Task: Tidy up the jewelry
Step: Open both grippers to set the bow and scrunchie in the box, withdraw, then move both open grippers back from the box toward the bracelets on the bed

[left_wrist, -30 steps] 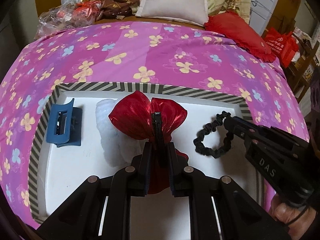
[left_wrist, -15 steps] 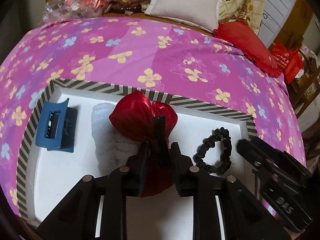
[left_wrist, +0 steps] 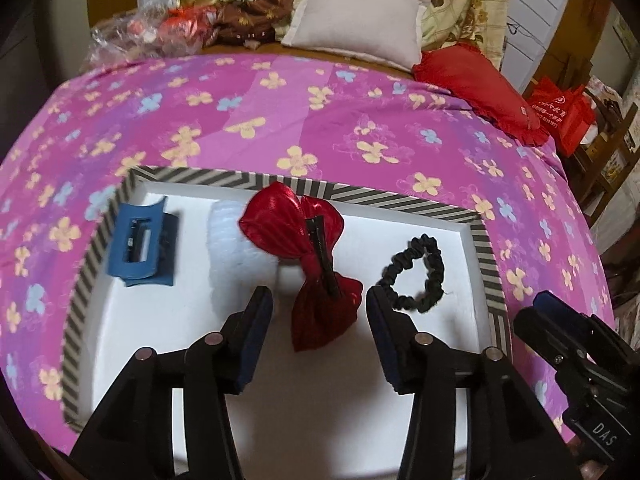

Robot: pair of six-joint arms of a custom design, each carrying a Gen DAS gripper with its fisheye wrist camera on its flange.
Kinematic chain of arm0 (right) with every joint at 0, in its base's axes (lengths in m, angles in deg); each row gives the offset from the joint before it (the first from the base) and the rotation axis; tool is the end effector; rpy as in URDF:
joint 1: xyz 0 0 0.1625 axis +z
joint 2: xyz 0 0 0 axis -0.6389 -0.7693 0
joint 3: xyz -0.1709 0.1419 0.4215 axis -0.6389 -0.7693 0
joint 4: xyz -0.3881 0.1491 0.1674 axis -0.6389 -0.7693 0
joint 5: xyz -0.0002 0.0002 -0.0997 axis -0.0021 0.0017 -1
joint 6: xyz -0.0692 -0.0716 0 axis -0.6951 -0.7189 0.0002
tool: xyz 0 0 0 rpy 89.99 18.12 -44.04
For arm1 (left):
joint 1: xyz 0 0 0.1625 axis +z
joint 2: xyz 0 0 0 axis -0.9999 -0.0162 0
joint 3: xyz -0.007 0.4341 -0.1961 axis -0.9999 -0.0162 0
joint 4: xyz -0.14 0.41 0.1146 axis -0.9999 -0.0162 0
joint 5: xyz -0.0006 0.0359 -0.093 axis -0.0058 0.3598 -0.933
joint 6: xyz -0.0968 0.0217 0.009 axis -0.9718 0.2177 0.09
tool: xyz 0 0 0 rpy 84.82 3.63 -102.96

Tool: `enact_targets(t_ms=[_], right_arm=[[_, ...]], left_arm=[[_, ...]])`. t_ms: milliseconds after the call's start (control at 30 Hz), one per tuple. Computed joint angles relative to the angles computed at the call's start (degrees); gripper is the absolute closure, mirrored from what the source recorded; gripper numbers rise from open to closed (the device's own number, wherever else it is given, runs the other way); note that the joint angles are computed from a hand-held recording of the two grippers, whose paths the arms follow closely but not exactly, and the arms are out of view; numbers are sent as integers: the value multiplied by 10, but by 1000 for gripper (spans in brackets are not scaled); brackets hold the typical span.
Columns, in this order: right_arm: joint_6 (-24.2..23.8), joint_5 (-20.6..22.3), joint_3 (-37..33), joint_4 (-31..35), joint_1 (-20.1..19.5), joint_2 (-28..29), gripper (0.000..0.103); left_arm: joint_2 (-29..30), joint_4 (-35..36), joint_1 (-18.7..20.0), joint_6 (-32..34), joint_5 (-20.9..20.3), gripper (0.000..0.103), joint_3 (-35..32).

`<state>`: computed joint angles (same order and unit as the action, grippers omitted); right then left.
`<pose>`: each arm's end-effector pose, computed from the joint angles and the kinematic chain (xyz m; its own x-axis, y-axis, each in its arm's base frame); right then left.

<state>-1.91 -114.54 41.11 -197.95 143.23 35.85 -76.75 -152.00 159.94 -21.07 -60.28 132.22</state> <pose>0.2860 -0.7669 -0.0002 -0.8293 -0.3259 0.4540 -0.5126 0.7670 -0.3859 -0.0509 -0.7654 0.2485 -0.8024 -0.1322 -0.5819 0.2317 0.8296 -0.5079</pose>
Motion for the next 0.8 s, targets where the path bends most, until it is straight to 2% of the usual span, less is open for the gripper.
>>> enact_targets(t_ms=[333,567,800], right_arm=[[4,-1,78,-35,15,-33,49],[4,-2,136,-67,28,-55,44],[9,-7,191,-104,38,-72,43]], left_arm=[[-47,-72,-26,23,39,57,76],[-91,-91,-42,12,59,57,143],[-137,-97,-54,-17,59,57,213]])
